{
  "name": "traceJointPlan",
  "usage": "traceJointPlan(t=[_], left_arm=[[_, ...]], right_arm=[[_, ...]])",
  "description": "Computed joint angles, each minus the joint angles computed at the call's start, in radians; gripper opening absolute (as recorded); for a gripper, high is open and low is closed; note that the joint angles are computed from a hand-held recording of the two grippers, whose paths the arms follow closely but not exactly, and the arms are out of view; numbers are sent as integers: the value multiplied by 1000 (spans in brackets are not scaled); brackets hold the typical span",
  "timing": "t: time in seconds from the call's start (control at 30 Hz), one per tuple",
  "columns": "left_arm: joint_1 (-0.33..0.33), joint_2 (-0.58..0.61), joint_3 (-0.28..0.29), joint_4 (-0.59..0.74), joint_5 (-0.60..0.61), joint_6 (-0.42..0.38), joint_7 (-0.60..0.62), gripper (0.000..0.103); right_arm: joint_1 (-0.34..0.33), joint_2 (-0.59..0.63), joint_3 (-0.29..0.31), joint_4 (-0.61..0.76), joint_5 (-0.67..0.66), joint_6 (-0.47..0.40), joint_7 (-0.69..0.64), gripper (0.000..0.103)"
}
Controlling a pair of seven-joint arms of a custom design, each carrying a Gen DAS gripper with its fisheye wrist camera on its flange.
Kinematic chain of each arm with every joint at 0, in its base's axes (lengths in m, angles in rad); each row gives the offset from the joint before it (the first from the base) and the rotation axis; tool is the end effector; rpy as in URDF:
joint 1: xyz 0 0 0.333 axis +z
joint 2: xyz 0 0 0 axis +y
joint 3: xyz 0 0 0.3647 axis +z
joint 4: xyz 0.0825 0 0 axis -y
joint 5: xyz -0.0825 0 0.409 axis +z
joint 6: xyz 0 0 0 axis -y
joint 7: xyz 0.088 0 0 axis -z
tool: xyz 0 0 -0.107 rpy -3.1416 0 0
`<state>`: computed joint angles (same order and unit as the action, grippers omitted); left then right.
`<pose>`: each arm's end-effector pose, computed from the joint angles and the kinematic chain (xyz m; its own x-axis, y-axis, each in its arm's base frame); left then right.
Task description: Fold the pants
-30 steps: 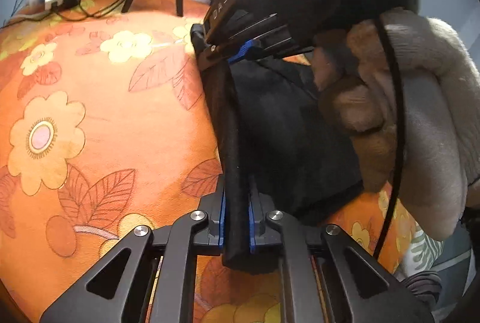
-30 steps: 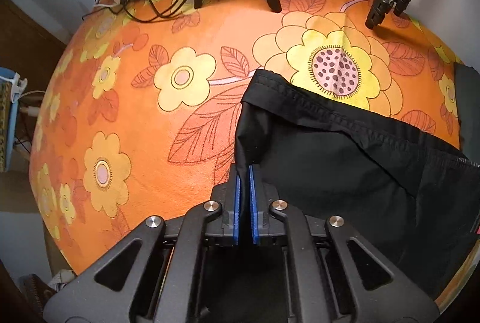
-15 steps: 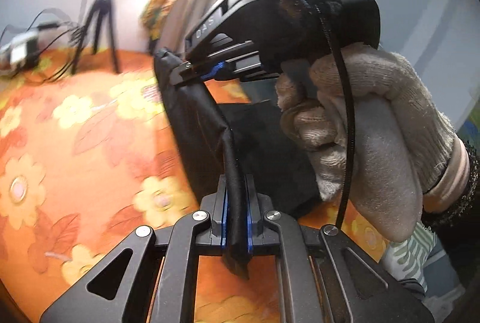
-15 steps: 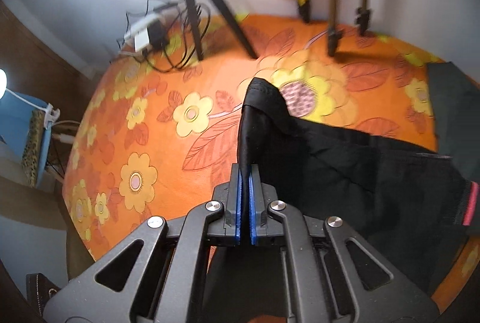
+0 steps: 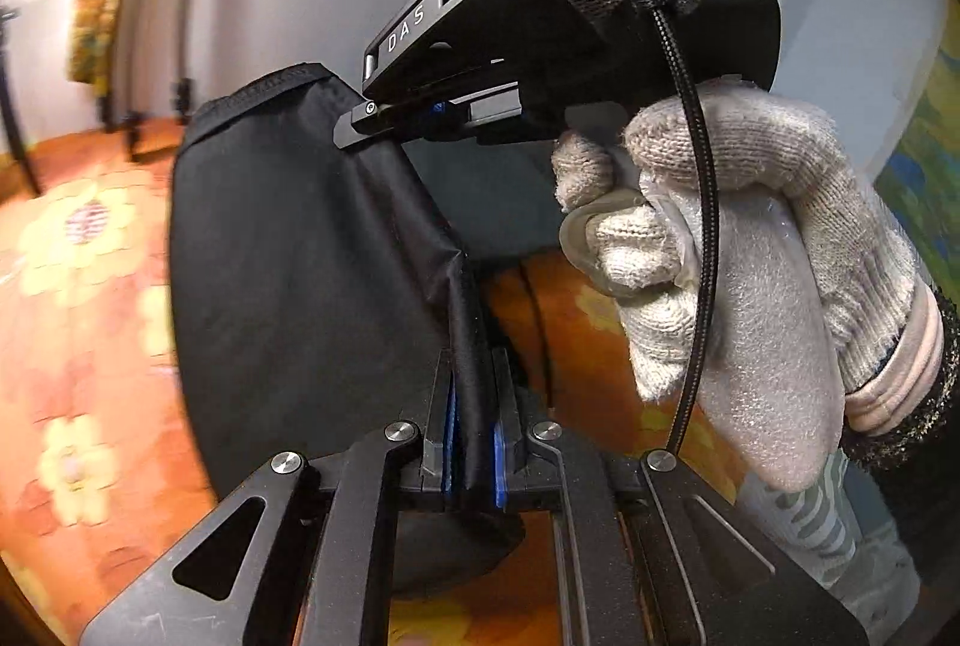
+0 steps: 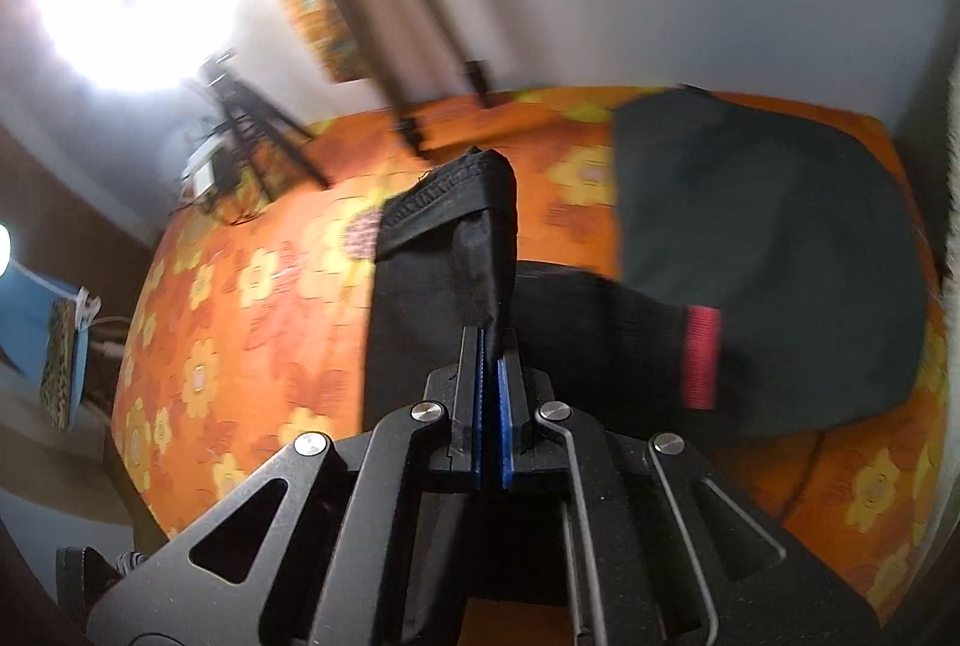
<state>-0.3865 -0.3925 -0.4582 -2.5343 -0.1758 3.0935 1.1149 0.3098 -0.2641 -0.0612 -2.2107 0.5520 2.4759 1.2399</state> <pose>0.3081 -0.3568 0.5406 -0.3932 -0.8587 0.3288 -0.6851 0.0351 -0.7276 0.5101 0.1248 0.5846 0.3134 -0.8837 -0.3476 -0.8426 -0.0900 -0.5310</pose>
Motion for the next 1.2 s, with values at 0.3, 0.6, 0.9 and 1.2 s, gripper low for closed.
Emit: traceJointPlan(t=[0.3,0.6,0.9,1.2], left_arm=[[27,215,-9,127,83,5,17,7],[-67,248,72,187,45,-102,72,13],[-167,47,171,60,-193,-195,340,15],[-4,-44,141,-5,-100,-236,292,15]], right_arm=[[-62,42,-58,-46,117,19,-138,4],[-102,88,-39,-47,170,37,-207,4],[-120,25,-40,-90,151,114,-240,11],[-28,-140,-128,-205,252,15,-443,11]])
